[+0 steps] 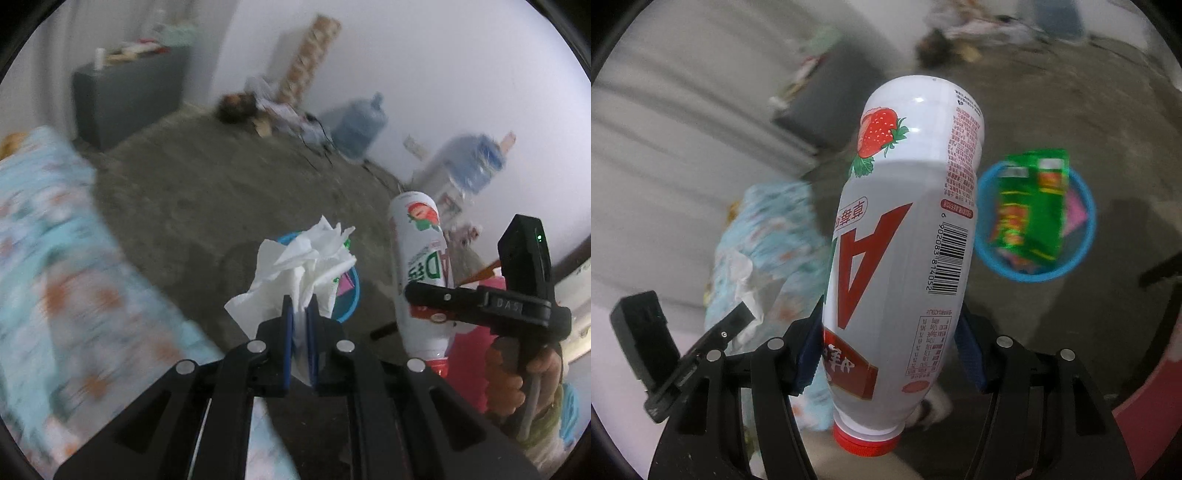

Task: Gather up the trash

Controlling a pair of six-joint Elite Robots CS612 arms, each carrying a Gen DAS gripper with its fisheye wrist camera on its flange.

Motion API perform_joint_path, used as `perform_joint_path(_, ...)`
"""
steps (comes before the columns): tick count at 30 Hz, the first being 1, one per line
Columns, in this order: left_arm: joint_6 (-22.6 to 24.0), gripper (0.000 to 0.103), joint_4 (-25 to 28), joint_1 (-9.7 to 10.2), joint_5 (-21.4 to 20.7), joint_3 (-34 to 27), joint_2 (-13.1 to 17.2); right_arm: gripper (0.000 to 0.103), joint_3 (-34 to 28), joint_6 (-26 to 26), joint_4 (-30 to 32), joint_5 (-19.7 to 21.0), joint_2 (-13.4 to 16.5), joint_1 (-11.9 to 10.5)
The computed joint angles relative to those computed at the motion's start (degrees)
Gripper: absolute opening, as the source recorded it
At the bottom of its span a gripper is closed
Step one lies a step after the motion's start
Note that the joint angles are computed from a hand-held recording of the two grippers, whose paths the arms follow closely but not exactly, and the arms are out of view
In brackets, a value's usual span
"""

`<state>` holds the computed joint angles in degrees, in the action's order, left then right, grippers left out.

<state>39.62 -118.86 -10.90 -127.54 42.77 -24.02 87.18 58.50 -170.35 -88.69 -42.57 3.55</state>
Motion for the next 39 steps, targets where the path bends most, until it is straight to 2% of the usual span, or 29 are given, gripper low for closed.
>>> perform_joint_path(2,1.22,0.007,2.0,-1.91,0.92,-0.75,0.61,0.059,0.26,0.25,0.87,-0.57,0.1,-1.16)
perform_joint_path(5,-0.23,0.01,3.39,-4.47,1.2,-3.07,2.56,0.062,-0.21,1.98,1.51,-2.34,1.21,-2.92)
perform_joint_path(6,-0.99,0.026,3.41,-5.47,1.44,-4.19,3.61,0.066,-0.34,3.41,1.72,-3.38,1.97,-3.5)
perform_joint_path(7,-1.54,0.041,4.53,-6.04,2.3,-6.07,4.83,0.075,0.07,4.72,2.01,-4.39,2.18,-3.81)
perform_joint_path(8,-2.81,0.068,4.93,-6.63,3.71,-7.23,5.77,0.075,0.15,6.21,3.16,-5.74,2.51,-4.04)
perform_joint_path(9,-5.46,0.071,4.06,-7.25,5.29,-7.9,6.61,0.075,0.04,8.11,5.05,-7.49,2.91,-4.2)
perform_joint_path(12,-9.29,0.071,4.46,-7.53,6.72,-9.88,8.06,0.075,0.62,10.8,4.79,-8.85,3.59,-4.06)
perform_joint_path(15,-8.45,0.074,8.69,-6.51,3.72,-13.15,9.44,0.075,1.95,11.65,2.36,-8.73,3.48,-3.47)
perform_joint_path(22,-7.11,0.074,6.69,-4.39,0.83,-10.54,7.3,0.075,2.31,10.53,1.89,-10.02,2.55,-3.08)
perform_joint_path(27,-5.86,0.075,3.55,-1.86,-3.1,-6.44,4.1,0.075,-1.28,3.99,3.38,-12.56,2.05,-1.16)
perform_joint_path(30,-5.8,0.081,0.11,0.36,-5.98,-2.85,1.43,0.076,-3.21,-2.06,3.21,-14.24,1.58,0.72)
perform_joint_path(31,-6.17,0.083,-2.33,1.38,-7.18,-1.42,0.52,0.078,-3.98,-4.33,3.01,-14.86,1.51,1.5)
perform_joint_path(33,-8.35,0.091,-9.64,3.05,-7.05,1.98,-1.37,0.082,-6.32,-10.36,3.3,-17.79,1.54,3.87)
perform_joint_path(35,-11.62,0.098,-19.12,4.76,-4.82,6.15,-3.55,0.088,-8.04,-15.02,2.89,-19.42,1.86,5.48)
perform_joint_path(36,-13.44,0.098,-24.64,5.68,-2.52,8.48,-4.72,0.092,-9.58,-18.35,3.03,-21.03,2.2,6.96)
perform_joint_path(37,-14.58,0.098,-27.95,6.37,-0.98,9.89,-5.38,0.095,-10.36,-20.01,2.7,-21.79,2.56,7.65)
perform_joint_path(39,-17.39,0.098,-33.34,7.74,1.71,12.28,-6.46,0.095,-12.58,-23.69,1.83,-24.13,3.49,9.71)
